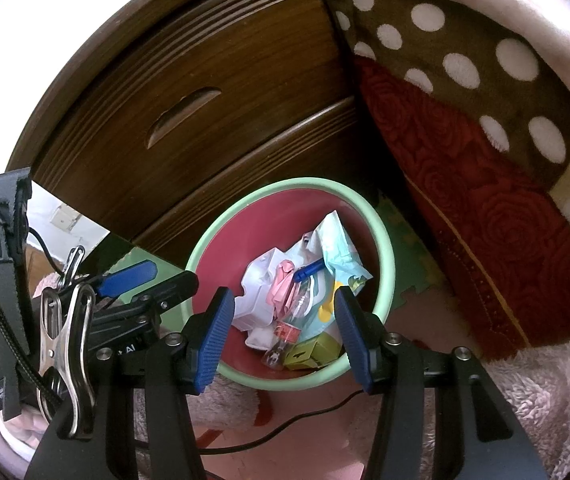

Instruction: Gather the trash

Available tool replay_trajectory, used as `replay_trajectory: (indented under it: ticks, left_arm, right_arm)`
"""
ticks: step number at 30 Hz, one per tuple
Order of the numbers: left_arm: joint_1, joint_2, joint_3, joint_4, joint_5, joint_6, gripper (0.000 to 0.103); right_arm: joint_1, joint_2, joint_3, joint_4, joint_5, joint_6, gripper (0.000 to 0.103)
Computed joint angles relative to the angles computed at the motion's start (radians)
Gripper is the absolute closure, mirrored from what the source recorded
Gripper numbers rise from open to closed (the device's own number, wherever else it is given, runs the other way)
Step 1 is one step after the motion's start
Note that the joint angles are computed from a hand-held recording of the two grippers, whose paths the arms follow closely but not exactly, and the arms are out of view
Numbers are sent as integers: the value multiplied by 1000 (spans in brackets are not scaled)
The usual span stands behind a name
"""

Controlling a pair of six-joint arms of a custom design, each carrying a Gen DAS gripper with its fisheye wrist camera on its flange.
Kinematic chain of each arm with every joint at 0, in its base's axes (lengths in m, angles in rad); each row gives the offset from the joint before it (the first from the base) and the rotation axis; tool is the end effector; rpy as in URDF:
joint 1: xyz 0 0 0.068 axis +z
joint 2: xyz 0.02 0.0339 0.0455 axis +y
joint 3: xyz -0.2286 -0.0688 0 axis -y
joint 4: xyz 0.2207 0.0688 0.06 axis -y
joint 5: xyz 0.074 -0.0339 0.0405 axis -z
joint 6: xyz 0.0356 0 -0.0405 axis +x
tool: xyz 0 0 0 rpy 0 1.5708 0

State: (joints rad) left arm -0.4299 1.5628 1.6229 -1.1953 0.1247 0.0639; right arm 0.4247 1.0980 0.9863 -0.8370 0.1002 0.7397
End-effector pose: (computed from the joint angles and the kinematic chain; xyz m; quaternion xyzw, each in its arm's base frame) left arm 0.2536 -0.1211 0.3161 0.2512 0.9416 -0.0991 0.2010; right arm 0.1889 0.0815 0.2631 0.1643 0.9366 0.1283 0.2815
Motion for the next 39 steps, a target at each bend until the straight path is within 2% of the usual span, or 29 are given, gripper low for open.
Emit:
replay_trajectory:
  ticks: [39]
  left_arm:
    - [0,2,2,3,2,-7,44]
  right_arm:
    - [-11,9,-10,13,-19,9,50]
